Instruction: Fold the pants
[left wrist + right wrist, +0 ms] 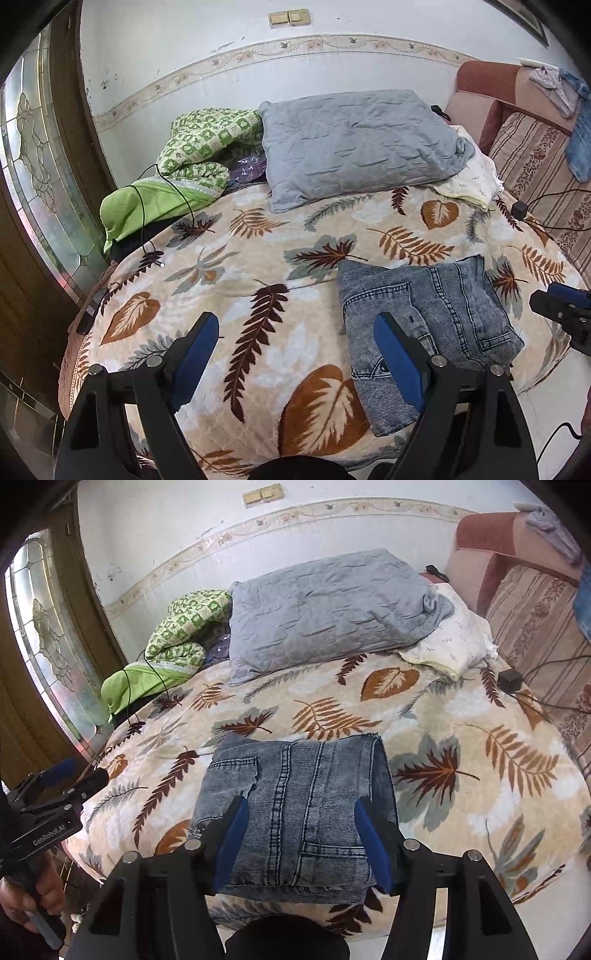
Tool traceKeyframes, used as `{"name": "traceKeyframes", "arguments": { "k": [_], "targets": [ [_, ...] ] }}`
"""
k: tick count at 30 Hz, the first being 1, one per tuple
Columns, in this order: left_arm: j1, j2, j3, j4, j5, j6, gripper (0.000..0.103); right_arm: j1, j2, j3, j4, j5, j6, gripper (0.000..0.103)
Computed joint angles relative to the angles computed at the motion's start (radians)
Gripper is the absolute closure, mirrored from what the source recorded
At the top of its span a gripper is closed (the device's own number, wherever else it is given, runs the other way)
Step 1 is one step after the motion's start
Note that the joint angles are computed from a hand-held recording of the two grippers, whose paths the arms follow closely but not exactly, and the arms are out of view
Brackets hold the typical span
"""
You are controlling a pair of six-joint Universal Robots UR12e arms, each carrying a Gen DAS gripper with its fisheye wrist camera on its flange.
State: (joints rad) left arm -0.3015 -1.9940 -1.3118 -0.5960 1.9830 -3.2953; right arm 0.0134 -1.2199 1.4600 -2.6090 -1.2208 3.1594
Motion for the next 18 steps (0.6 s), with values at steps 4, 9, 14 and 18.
{"name": "traceKeyframes", "arguments": {
  "k": [4, 9, 14, 18],
  "targets": [
    [0.001, -0.002, 0.002, -0.002, -0.004, -0.002, 0.017, -0.002, 0.001, 0.000, 0.001, -0.002, 0.001, 0.040],
    [0.002, -0.006, 0.006, -0.011, -0.008, -0.004, 0.017, -0.007, 0.003, -0.001, 0.005, -0.004, 0.008, 0.040],
    [0.001, -0.011, 0.013, -0.017, -0.009, 0.000, 0.017, -0.011, 0.005, -0.001, 0.008, -0.005, 0.014, 0.040],
    [0.000, -0.013, 0.016, -0.020, -0.010, 0.003, 0.017, -0.015, 0.004, 0.001, 0.007, -0.012, 0.018, 0.040]
  ]
}}
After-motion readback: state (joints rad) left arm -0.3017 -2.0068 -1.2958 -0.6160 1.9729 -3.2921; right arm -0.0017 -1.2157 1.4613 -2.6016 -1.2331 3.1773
